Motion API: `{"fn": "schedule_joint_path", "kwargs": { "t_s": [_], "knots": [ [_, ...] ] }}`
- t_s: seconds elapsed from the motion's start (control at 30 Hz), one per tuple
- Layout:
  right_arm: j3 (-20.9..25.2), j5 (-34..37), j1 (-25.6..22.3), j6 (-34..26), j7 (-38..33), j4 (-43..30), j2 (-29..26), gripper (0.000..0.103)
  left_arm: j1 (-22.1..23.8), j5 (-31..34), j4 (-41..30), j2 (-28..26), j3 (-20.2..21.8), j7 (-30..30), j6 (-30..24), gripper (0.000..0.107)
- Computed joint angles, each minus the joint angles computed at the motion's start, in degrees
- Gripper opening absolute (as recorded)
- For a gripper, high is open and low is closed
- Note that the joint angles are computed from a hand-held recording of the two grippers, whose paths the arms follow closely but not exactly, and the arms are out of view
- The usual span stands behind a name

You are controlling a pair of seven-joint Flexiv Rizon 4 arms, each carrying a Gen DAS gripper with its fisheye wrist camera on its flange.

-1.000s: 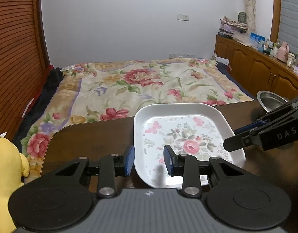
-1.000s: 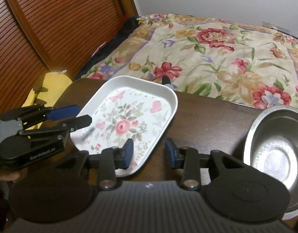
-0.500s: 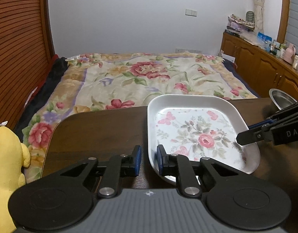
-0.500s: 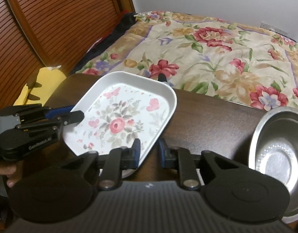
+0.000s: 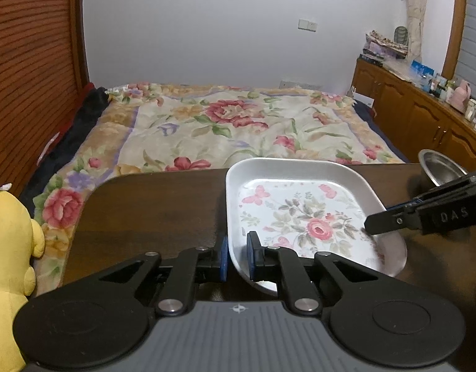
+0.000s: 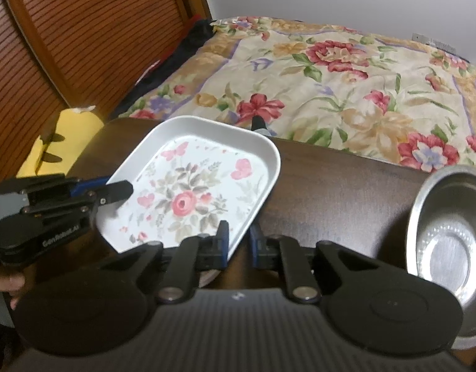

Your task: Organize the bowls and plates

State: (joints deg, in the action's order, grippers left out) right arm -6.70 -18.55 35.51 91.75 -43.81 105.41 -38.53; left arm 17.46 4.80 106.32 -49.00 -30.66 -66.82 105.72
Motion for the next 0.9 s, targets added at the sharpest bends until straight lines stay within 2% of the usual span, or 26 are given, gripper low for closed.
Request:
{"fn": "schedule_joint_path", "kwargs": {
  "t_s": [0.1,0.37,0.7,0.9],
  "knots": [
    [-1.50,0.99,1.36,2.58,0.70,1.94,1.07,0.014,0.65,1.06,2.19,1.74,-0.45,-0.68,2.00,0.013],
    [-9.83,6.64,10.12,8.94,-0.56,9.40,5.76,0.013,3.43,5.35,8.61,6.97,-2.26,-5.12,5.41,0.013],
    [-17.48,18.14,21.11,14.15,-7.03,17.77,11.45,0.012,5.38,11.73,16.88,14.22,-2.78,-13.43,10.54,0.015],
    [-21.45,24.91,27.15,16.71,-11.85,20.94,13.41,0.012,4.84,16.09,20.22,17.59,-0.78,-18.02,13.50,0.015]
  ]
}}
